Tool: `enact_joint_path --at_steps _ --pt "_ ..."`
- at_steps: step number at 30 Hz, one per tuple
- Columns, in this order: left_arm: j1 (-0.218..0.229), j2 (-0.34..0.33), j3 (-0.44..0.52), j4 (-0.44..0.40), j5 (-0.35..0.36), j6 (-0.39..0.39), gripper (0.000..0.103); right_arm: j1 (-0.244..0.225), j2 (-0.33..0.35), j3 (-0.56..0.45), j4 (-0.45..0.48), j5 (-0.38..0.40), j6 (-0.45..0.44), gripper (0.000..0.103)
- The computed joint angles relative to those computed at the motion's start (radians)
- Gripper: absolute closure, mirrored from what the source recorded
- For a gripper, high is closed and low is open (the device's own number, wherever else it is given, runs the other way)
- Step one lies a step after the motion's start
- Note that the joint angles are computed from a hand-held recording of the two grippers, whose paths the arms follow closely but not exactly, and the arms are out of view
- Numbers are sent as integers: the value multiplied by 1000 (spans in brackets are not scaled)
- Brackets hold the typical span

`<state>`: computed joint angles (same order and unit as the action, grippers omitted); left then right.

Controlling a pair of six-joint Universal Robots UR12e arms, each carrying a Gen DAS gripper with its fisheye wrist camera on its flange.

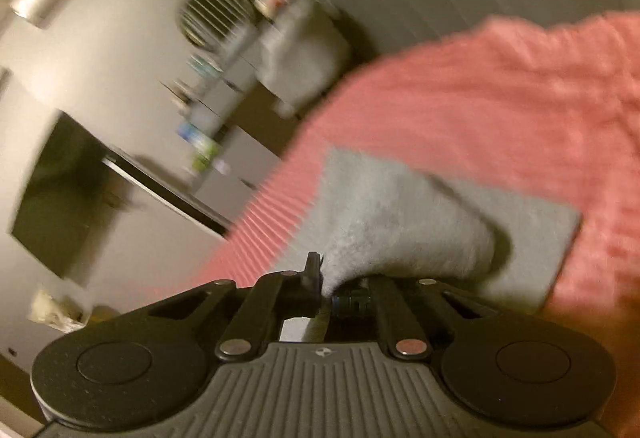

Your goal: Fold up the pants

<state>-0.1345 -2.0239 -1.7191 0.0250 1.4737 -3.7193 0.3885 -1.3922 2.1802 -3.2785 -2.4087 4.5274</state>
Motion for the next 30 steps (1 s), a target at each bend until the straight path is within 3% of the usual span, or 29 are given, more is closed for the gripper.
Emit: enact_joint_path --at_steps 3,5,6,8,10,12,16,19,23,27,28,30 --pt "-5 3 -17 -149 41 49 88 -17 -38 28 160 72 99 98" --pt "-12 -3 -19 -143 60 50 84 -28 -61 28 334 127 158 98" --pt "-19 -4 -12 -150 80 47 82 -30 -66 30 361 141 162 98" --pt "-28 -3 -4 -167 96 42 66 -25 -71 39 341 123 193 98" --pt "-29 -3 6 -184 78 49 36 -24 -80 27 386 122 184 98" --pt "-44 -15 41 -218 114 47 25 -26 -90 17 434 139 167 96" --pt "-69 -7 66 -287 212 76 16 -27 -102 52 364 135 206 77" --pt "-79 19 45 -281 251 124 16 -30 -109 73 314 136 271 72" --pt "-101 41 31 -216 231 162 9 -44 -124 95 280 153 299 72" --pt "-128 31 58 -199 109 192 7 -72 -130 92 287 192 268 72" --pt "-135 25 69 -211 80 199 7 -74 -131 91 285 192 264 77" --pt "-156 12 92 -245 34 216 7 -63 -133 80 300 150 238 98"
